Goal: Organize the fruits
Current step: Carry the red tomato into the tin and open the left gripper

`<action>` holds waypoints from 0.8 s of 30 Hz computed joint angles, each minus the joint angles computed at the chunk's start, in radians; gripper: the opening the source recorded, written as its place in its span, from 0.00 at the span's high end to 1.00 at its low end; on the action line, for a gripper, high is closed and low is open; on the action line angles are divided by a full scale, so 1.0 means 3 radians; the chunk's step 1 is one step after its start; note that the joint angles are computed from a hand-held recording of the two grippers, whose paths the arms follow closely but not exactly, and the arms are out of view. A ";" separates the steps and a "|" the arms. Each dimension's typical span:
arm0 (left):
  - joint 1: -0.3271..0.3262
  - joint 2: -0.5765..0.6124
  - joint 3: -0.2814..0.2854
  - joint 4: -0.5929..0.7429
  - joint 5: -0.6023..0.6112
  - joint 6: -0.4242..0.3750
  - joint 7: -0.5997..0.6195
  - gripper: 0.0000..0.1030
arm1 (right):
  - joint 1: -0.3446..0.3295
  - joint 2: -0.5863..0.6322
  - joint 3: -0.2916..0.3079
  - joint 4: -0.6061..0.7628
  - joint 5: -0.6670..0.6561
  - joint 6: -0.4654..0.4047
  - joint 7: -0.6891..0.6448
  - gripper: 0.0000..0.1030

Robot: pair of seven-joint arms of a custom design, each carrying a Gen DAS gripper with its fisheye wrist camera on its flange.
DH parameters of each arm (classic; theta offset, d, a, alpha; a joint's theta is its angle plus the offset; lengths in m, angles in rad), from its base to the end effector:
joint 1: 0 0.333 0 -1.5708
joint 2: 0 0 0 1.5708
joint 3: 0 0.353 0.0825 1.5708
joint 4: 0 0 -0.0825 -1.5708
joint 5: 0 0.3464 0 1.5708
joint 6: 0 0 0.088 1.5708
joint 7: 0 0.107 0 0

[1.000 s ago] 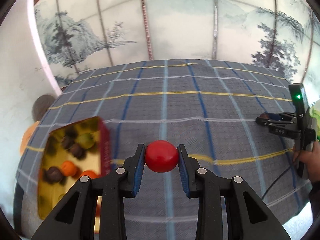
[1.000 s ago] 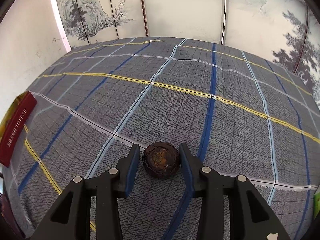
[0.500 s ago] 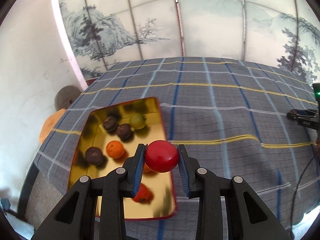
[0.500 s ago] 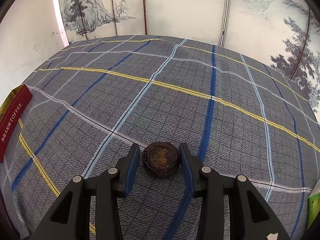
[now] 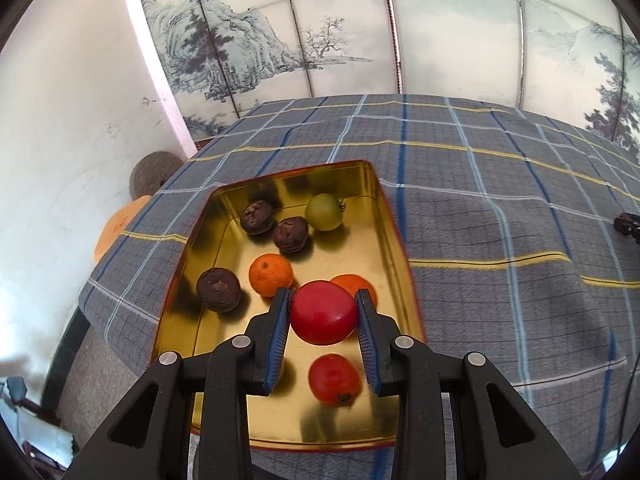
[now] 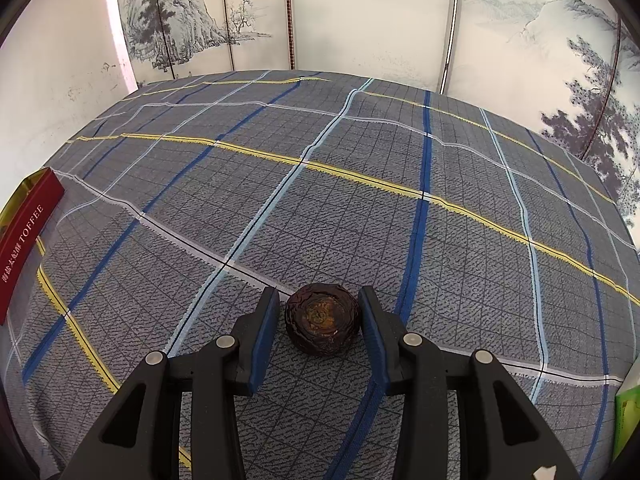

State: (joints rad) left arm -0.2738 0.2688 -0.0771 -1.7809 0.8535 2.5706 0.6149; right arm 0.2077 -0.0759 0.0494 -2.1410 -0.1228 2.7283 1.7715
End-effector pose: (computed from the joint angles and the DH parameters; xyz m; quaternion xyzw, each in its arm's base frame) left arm 0.6040 -0.2283 0.5118 -0.6543 0.6537 -0.1960 0.3259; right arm 0.5157 0.1412 0.5691 -0.7172 0.6150 -0.2084 0.2529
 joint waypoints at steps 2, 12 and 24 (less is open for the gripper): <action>0.0007 0.0021 0.0013 0.0015 0.0000 -0.0026 -0.0003 0.67 | 0.0000 0.0000 0.0001 0.0001 -0.0002 -0.0001 0.0003 0.63; 0.0066 0.0092 0.0064 0.0054 -0.0035 -0.0089 0.0018 0.67 | 0.0000 0.0001 0.0003 0.0005 -0.0009 -0.0005 0.0010 0.63; 0.0086 0.0182 0.0098 0.0123 -0.0093 -0.0230 0.0039 0.65 | 0.0002 0.0003 0.0004 0.0008 -0.0019 -0.0008 0.0020 0.63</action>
